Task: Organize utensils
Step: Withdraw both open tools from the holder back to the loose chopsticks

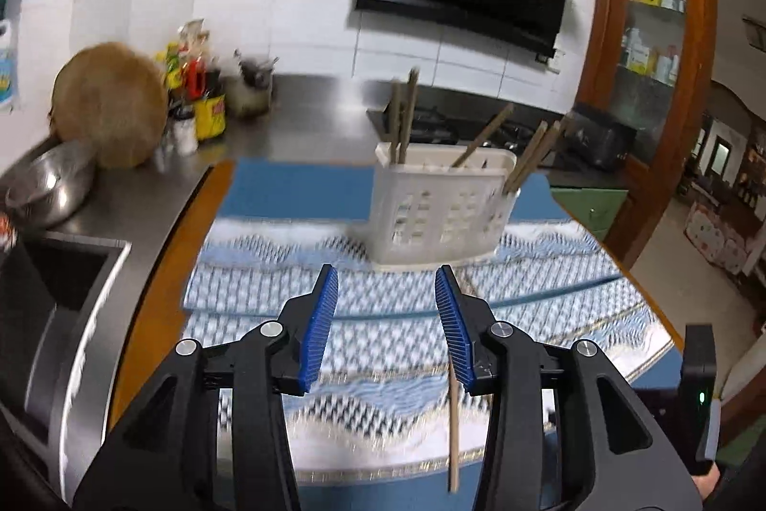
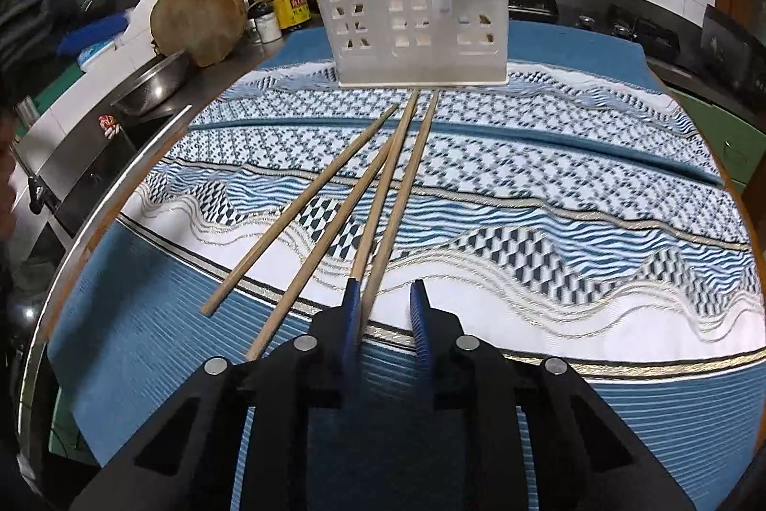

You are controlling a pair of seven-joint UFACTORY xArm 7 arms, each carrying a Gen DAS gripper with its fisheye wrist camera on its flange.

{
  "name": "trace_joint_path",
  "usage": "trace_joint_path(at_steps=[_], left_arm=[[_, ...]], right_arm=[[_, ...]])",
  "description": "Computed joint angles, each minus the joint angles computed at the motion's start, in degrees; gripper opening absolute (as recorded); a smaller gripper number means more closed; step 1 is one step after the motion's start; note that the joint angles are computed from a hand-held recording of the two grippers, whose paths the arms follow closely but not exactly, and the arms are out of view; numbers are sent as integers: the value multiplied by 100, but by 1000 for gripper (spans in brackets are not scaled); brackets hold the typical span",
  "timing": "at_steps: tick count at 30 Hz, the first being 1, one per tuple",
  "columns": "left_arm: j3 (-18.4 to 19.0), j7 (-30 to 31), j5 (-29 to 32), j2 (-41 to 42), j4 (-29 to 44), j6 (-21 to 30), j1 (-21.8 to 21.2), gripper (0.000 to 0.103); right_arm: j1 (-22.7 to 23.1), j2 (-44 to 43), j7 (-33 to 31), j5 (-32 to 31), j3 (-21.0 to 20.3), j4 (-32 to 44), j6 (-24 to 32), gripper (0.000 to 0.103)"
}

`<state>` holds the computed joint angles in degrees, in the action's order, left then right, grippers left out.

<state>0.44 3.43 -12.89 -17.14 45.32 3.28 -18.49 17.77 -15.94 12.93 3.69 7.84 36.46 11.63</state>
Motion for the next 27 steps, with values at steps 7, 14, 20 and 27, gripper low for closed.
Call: trace_joint_path(at_steps=[7,14,20,27], left_arm=[[432,423,-438,-252,-672,39,-556,43],[740,797,-973,-228,-987,84,-1028,43],[718,1128,-1257,-133,-1052,198,-1201,43],[559,1519,-1682,96,-927,291,-1281,41]], right_arm=[[-386,297,848,-699,380,151,-46,10],[-522,458,1437,-1362,524,395,186,8],[-513,603,1751,-1786,495,542,298,8],[-573,478,2061,-2252,437,476,475,8]])
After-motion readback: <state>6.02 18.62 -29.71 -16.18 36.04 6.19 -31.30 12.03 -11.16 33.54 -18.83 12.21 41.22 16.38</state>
